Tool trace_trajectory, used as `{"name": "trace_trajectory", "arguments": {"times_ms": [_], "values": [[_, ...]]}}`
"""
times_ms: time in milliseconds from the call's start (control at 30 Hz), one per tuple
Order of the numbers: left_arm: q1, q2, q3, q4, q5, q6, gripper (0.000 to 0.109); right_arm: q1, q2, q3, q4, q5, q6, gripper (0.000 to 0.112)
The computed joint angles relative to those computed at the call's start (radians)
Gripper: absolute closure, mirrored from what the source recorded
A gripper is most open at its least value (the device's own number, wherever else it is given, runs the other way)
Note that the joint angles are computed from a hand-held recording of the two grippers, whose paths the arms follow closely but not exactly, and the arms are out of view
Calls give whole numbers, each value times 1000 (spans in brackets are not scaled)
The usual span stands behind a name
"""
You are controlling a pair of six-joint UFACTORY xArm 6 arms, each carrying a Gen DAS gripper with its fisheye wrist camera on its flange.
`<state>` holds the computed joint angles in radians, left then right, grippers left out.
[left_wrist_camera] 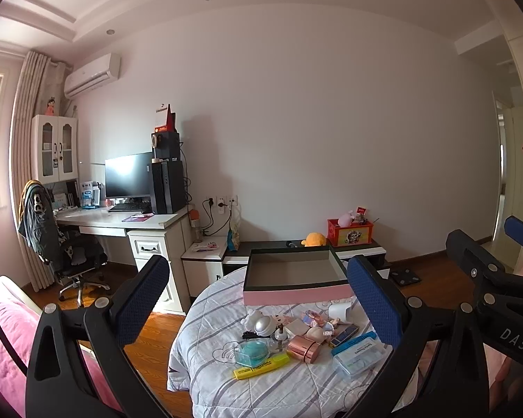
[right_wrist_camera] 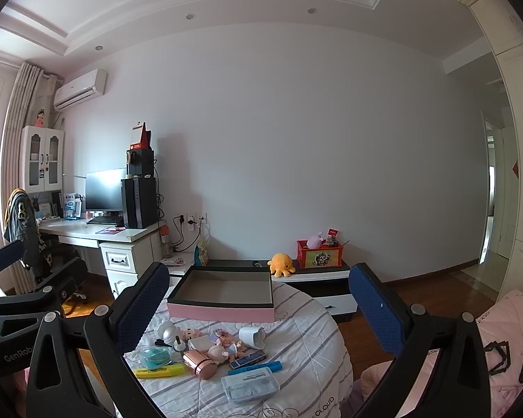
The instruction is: Organize rigid objects
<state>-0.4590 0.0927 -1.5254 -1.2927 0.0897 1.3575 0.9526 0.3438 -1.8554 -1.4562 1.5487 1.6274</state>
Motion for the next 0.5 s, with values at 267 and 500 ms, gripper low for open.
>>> {"name": "trace_trajectory", "arguments": {"times_ms": [267, 500], "values": [[1, -5, 3, -8, 1, 7, 6, 0, 0, -2, 2, -1, -3, 9], [1, -6, 3, 6, 0, -8, 6, -1, 2, -5, 1, -2, -3, 9]]}}
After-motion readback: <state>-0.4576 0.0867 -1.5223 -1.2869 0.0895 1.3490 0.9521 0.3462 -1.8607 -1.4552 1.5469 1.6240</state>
